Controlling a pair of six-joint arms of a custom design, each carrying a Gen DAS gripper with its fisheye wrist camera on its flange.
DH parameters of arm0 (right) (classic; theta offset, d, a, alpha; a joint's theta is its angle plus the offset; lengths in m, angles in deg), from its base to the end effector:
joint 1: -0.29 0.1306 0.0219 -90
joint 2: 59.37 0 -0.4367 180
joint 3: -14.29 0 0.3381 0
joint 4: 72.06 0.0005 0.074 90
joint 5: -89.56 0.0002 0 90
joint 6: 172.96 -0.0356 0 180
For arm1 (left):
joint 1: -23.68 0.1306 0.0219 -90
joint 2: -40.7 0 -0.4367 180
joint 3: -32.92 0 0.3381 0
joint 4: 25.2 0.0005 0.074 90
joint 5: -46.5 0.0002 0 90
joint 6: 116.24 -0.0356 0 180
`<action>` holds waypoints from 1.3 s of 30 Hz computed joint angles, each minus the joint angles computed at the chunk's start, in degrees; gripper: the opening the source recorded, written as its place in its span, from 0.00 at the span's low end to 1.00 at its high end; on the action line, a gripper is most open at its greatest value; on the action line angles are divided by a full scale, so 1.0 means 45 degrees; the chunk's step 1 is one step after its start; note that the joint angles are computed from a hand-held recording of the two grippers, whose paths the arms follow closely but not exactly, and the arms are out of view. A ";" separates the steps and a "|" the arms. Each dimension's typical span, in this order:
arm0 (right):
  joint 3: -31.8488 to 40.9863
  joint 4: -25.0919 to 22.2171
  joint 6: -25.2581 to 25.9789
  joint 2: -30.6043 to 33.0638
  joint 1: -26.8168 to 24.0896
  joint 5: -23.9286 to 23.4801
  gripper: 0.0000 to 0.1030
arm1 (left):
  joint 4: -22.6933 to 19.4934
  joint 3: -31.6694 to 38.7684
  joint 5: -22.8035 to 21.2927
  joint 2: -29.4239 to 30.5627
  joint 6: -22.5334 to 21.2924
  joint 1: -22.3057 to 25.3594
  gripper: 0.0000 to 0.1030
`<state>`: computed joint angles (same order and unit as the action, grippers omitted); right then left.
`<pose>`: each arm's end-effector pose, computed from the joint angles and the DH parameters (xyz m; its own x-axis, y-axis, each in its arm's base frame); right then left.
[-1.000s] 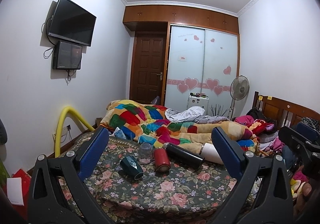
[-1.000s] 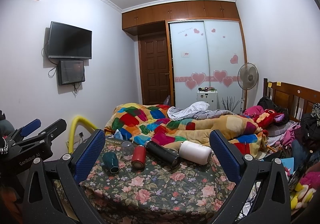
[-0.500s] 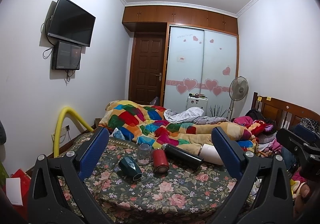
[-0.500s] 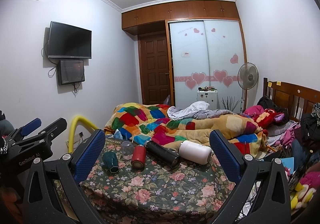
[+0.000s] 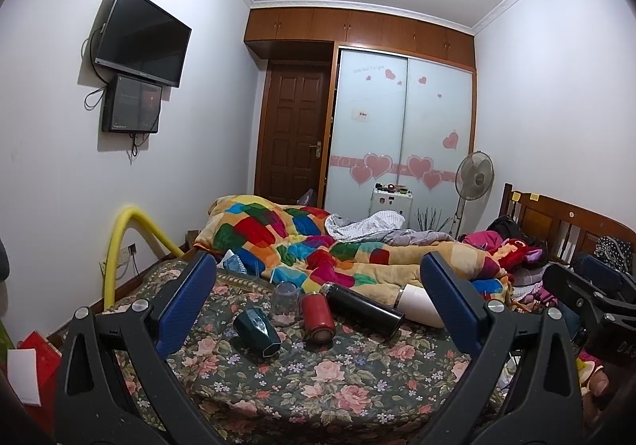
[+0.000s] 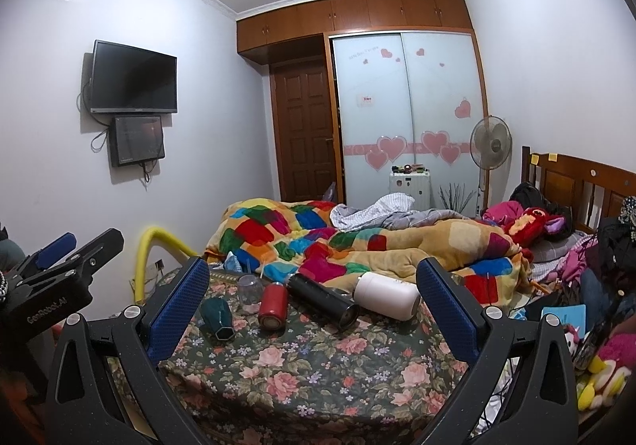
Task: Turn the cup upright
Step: 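Lower the left tool and grasp the dark teal mug lying on its side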
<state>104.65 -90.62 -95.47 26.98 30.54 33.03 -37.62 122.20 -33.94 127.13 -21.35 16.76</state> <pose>0.3831 0.2001 0.5638 -0.2030 0.0908 -0.9750 0.0869 0.9934 0.0744 0.4360 -0.0594 0.5649 -0.1884 -0.0618 -0.9801 0.2663 0.9574 -0.1116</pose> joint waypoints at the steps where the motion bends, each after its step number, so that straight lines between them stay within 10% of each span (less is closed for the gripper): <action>1: 0.0027 -0.0053 -0.0017 0.0038 -0.0041 -0.0049 1.00 | 0.0004 0.0015 0.0036 0.0062 0.0009 0.0016 1.00; 12: 0.0536 -0.1005 -0.0519 0.0885 -0.0714 -0.0812 1.00 | -0.0796 0.0989 -0.0531 0.1830 0.0284 0.0241 1.00; 29: 0.2513 -0.4341 -0.2397 0.3558 -0.2418 -0.2420 1.00 | -0.6602 0.7334 -0.1518 0.8552 0.0600 0.0384 0.92; 34: 0.3007 -0.4962 -0.2508 0.4143 -0.2670 -0.2757 1.00 | -0.8674 0.9881 -0.1464 1.0343 0.1167 0.0296 0.76; 39: 0.3212 -0.5102 -0.2473 0.4506 -0.2820 -0.2881 1.00 | -0.9230 1.1186 -0.1400 1.1273 0.2240 0.0355 0.74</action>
